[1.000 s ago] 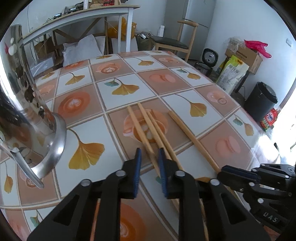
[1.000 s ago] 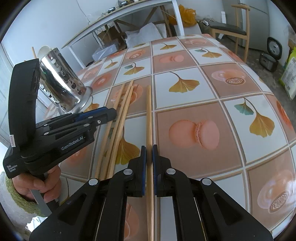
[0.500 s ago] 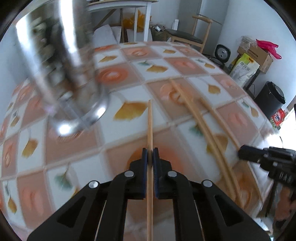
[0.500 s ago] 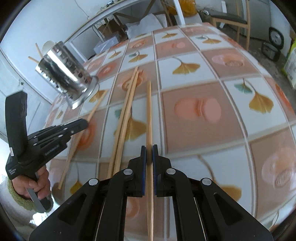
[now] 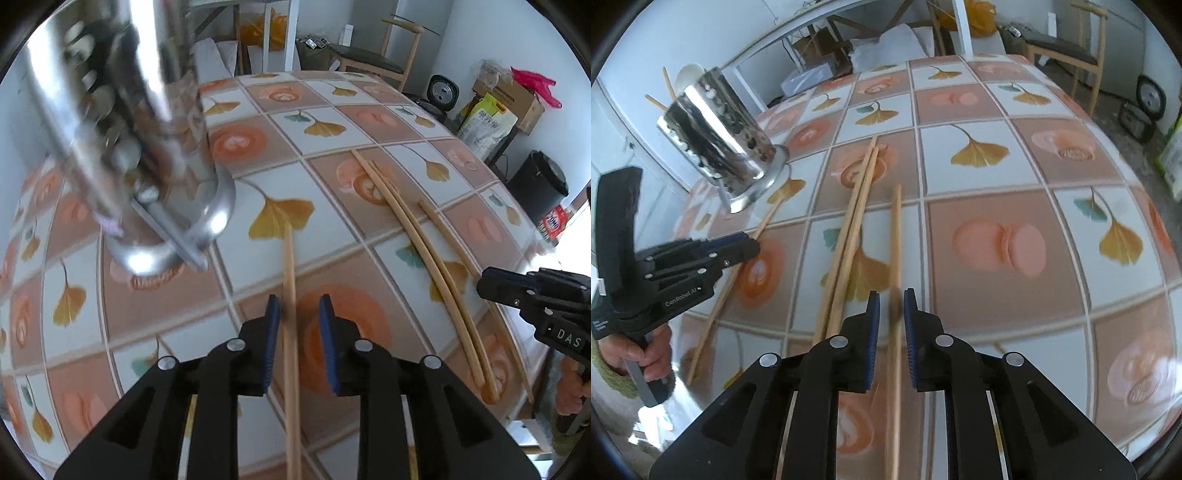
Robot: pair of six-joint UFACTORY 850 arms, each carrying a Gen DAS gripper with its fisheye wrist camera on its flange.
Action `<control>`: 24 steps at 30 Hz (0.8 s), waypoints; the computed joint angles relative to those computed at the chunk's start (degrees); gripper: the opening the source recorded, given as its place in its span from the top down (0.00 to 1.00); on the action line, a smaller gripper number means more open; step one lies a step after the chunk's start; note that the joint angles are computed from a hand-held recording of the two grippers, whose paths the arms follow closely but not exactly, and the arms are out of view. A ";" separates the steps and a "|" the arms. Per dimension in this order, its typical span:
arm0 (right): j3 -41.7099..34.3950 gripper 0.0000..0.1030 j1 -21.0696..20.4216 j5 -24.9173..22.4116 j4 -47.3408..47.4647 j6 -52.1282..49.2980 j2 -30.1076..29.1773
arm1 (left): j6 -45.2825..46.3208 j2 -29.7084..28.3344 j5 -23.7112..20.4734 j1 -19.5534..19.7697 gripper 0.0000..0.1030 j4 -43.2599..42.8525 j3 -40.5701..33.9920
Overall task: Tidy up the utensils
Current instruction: 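Grasp another wooden chopstick with the left gripper while the right gripper lifts its chopstick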
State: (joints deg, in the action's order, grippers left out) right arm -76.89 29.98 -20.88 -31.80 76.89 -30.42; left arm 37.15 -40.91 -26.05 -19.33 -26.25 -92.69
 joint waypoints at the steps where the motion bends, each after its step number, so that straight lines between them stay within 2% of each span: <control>1: -0.35 0.87 -0.07 -0.43 -0.36 -0.17 -0.26 | -1.53 -0.37 0.55 -0.28 0.80 1.82 -0.56; 11: -5.77 0.88 -0.18 -5.91 -4.80 -0.66 -4.11 | -8.66 -2.73 2.76 -1.35 0.80 8.52 -3.91; 14: -7.17 0.95 0.19 -8.35 -6.52 -0.10 -5.06 | -9.87 -2.63 4.90 -1.54 0.88 9.82 -3.31; 16: -7.15 0.96 0.10 -8.26 -6.35 0.26 -5.03 | -10.48 -2.57 6.18 -1.59 0.95 10.94 -2.96; 20: -5.64 0.96 -0.40 -5.33 -5.21 1.21 -3.78 | -6.77 -2.62 5.24 -0.93 0.95 6.76 -3.19; 24: -3.56 0.96 0.03 -4.21 -9.36 6.68 -1.02 | 3.68 -0.25 4.32 0.64 0.95 -6.15 -1.27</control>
